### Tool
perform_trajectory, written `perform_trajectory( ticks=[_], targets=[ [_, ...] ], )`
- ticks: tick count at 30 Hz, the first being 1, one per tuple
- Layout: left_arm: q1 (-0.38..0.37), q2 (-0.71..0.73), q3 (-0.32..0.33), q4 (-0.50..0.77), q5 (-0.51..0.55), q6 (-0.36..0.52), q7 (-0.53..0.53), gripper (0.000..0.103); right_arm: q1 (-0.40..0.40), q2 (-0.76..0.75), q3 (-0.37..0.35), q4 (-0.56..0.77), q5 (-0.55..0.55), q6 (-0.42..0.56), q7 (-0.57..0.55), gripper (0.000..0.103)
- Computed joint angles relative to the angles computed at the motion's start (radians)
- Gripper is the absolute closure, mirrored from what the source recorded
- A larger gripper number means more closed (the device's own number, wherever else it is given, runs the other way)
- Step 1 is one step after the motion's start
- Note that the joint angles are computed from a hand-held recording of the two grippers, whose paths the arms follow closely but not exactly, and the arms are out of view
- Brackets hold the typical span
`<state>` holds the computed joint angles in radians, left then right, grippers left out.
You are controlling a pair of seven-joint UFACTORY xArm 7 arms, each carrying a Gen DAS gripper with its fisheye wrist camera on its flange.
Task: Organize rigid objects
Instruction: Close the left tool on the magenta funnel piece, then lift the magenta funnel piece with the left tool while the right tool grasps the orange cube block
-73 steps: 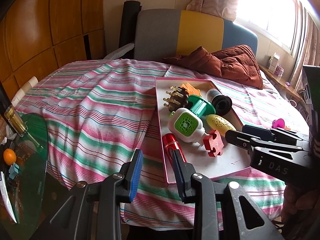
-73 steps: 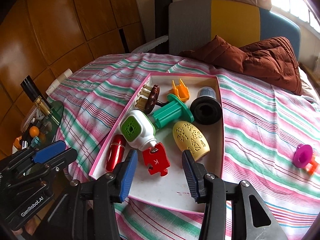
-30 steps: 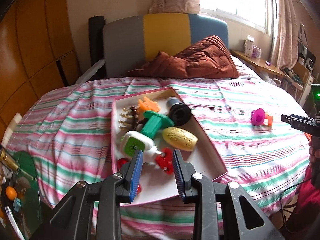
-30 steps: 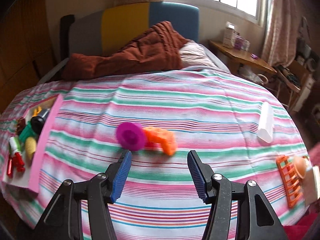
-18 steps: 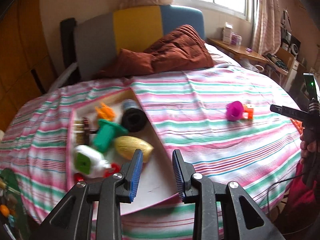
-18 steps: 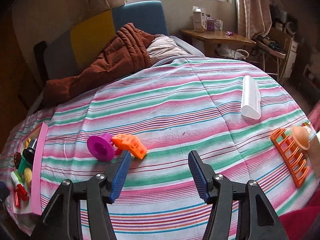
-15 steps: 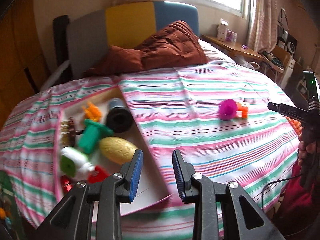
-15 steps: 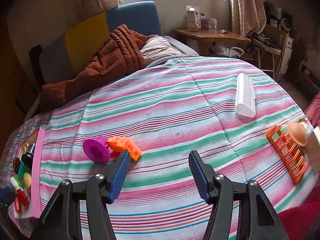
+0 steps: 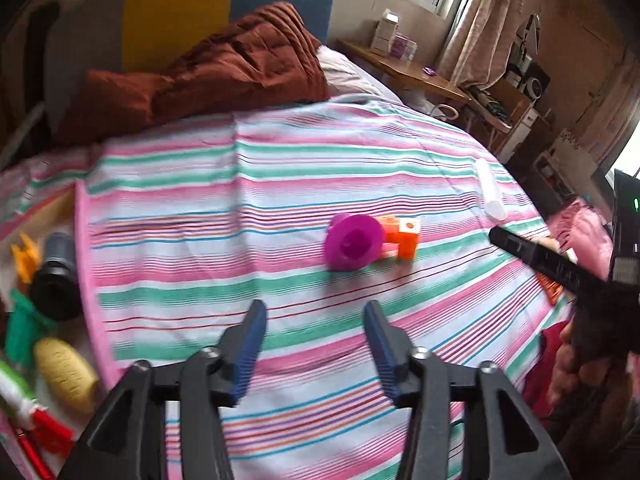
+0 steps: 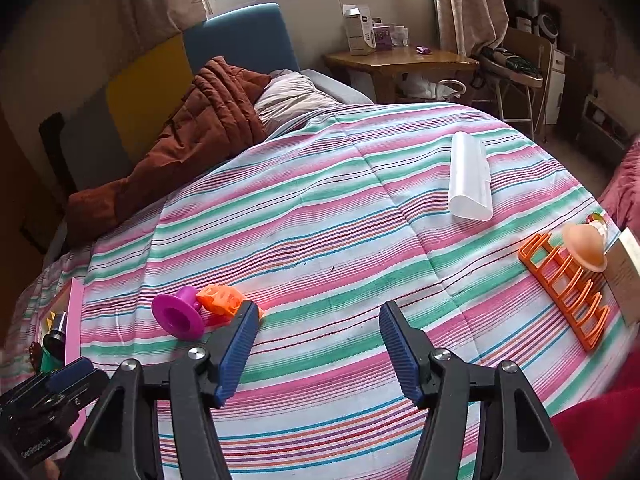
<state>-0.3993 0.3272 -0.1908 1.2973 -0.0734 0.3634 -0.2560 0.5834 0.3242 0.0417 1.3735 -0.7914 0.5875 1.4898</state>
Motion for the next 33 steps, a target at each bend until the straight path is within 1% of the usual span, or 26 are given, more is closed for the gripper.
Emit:
perform_trajectory(
  ticks=[1, 2, 4, 5, 8, 10, 12, 13, 14, 15, 16, 17, 18, 20, 24, 27, 29, 31, 33],
  targets=[
    [0.02, 0.024, -0.024, 0.031, -0.043, 0.016, 0.021, 0.037, -0.004, 0.001, 0.002, -0.001, 0.009, -0.003, -0.006, 0.039],
    [0.029, 0.053, -0.037, 0.068, -0.074, 0.026, 0.027, 0.037, -0.007, 0.002, 0.004, -0.002, 0.018, -0.008, -0.011, 0.039],
    [0.027, 0.102, -0.043, 0.133, -0.097, 0.027, 0.035, 0.034, -0.013, 0.002, 0.006, -0.006, 0.036, -0.019, -0.021, 0.039],
    [0.021, 0.131, -0.041, 0.174, -0.097, 0.033, 0.035, 0.03, -0.015, 0.002, 0.006, -0.008, 0.044, -0.023, -0.025, 0.039],
    [0.002, 0.215, -0.03, 0.291, -0.092, 0.063, 0.025, 0.023, -0.017, 0.001, 0.005, -0.013, 0.063, -0.037, -0.033, 0.039],
    [-0.037, 0.276, 0.011, 0.376, -0.048, 0.092, -0.012, 0.021, -0.019, 0.001, 0.004, -0.017, 0.073, -0.05, -0.039, 0.039],
    [-0.049, 0.334, 0.024, 0.448, -0.026, 0.128, -0.028, 0.021, -0.018, 0.0, 0.001, -0.02, 0.077, -0.057, -0.038, 0.036],
    [-0.053, 0.361, 0.028, 0.479, -0.02, 0.147, -0.035, 0.021, -0.017, 0.0, 0.0, -0.021, 0.078, -0.061, -0.039, 0.036],
    [-0.055, 0.383, 0.03, 0.503, -0.017, 0.163, -0.042, 0.025, -0.017, 0.001, -0.001, -0.02, 0.081, -0.063, -0.042, 0.035],
    [-0.052, 0.395, 0.026, 0.511, -0.018, 0.171, -0.04, 0.03, -0.017, 0.001, -0.002, -0.021, 0.083, -0.064, -0.044, 0.035],
    [-0.043, 0.409, 0.014, 0.522, -0.026, 0.182, -0.03, 0.048, -0.016, 0.001, -0.003, -0.022, 0.083, -0.067, -0.045, 0.035],
    [-0.04, 0.411, 0.012, 0.517, -0.032, 0.184, -0.03, 0.047, -0.015, 0.0, -0.005, -0.022, 0.082, -0.067, -0.045, 0.035],
    [-0.034, 0.399, 0.005, 0.489, -0.038, 0.151, -0.022, 0.047, -0.014, 0.001, -0.005, -0.021, 0.082, -0.066, -0.046, 0.035],
    [-0.023, 0.376, -0.009, 0.451, -0.045, 0.126, 0.007, 0.047, -0.012, 0.002, -0.007, -0.02, 0.08, -0.066, -0.046, 0.035],
    [-0.023, 0.292, 0.001, 0.326, -0.036, 0.063, 0.02, 0.048, -0.012, 0.009, -0.004, -0.014, 0.09, -0.063, -0.065, 0.035],
    [-0.04, 0.202, 0.027, 0.195, 0.001, 0.013, 0.001, 0.047, -0.007, 0.019, -0.003, -0.006, 0.094, -0.063, -0.081, 0.035],
    [-0.049, 0.147, 0.039, 0.116, 0.027, -0.024, -0.015, 0.047, -0.011, 0.031, 0.004, 0.002, 0.112, -0.07, -0.114, 0.035],
    [-0.061, 0.082, 0.053, 0.025, 0.065, -0.059, -0.035, 0.047, -0.017, 0.045, 0.012, 0.005, 0.145, -0.085, -0.152, 0.035],
    [-0.071, 0.027, 0.064, -0.048, 0.102, -0.089, -0.056, 0.047, -0.033, 0.061, 0.031, 0.002, 0.206, -0.131, -0.213, 0.035]
  ],
)
